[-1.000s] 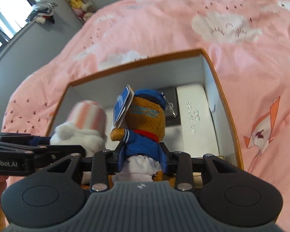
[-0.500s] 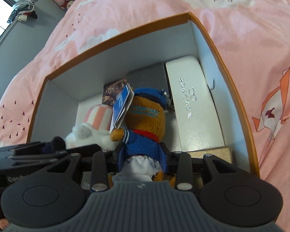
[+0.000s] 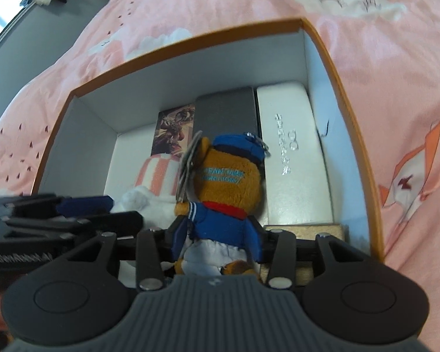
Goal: Organize objects
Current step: 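Lower both plushes into the orange box and open both tools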
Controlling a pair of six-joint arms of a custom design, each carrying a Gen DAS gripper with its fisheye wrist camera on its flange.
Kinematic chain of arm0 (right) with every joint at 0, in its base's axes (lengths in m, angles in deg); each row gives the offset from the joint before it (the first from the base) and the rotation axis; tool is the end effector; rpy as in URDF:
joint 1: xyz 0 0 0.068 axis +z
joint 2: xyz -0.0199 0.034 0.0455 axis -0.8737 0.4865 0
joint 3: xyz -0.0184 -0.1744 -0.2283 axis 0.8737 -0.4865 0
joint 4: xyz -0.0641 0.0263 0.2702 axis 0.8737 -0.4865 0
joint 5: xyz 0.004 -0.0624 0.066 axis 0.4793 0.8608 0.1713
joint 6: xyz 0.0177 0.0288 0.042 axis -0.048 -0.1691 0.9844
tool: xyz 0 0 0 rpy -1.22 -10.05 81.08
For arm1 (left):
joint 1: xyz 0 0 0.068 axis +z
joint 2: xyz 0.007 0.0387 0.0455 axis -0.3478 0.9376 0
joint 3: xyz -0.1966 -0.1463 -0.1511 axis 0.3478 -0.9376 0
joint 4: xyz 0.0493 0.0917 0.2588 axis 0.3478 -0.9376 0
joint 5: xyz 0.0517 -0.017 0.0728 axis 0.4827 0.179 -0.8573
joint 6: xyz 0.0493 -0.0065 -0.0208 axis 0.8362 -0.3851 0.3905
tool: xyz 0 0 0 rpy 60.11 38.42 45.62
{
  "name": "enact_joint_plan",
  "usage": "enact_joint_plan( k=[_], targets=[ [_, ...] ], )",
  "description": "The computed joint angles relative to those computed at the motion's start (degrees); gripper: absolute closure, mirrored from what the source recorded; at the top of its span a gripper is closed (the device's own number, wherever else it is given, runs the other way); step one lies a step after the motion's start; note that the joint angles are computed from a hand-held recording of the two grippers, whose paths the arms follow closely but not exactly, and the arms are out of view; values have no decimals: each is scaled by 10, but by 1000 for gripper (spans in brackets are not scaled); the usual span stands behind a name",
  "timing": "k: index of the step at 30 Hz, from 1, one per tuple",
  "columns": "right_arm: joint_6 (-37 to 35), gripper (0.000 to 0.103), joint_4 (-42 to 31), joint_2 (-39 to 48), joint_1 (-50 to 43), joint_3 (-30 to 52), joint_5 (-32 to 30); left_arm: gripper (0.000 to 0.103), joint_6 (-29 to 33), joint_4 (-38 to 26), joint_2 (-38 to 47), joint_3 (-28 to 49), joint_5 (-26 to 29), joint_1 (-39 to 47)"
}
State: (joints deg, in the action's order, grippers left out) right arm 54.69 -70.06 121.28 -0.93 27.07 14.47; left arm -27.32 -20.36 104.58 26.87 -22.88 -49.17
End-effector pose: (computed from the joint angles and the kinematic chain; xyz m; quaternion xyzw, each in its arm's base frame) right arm 0.1217 0.1901 0.2607 0.1548 0.9528 0.1471 0.2159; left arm 0.2090 -0.1275 0.2586 0.2613 0.9328 -0.1972 0.1504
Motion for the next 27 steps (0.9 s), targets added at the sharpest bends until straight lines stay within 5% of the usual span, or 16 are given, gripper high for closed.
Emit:
enact_joint_plan(
  k=[5, 9, 12, 22, 27],
  targets=[
    [-32, 57, -24, -2, 24, 21, 31, 59, 22, -31, -7, 8, -9, 15],
    [-72, 74, -16, 10, 21, 26, 27, 72, -4, -8, -7, -11, -6, 16],
    [-87, 86, -14, 26, 19, 28, 27, 73, -35, 14, -18, -29, 7, 15],
    [-90, 87, -1, 50, 20, 21, 33, 72, -134, 90, -76, -99, -44, -33],
    [-73, 84, -25, 53, 51, 37, 75, 71, -146, 105, -121, -115, -118, -79]
  ],
)
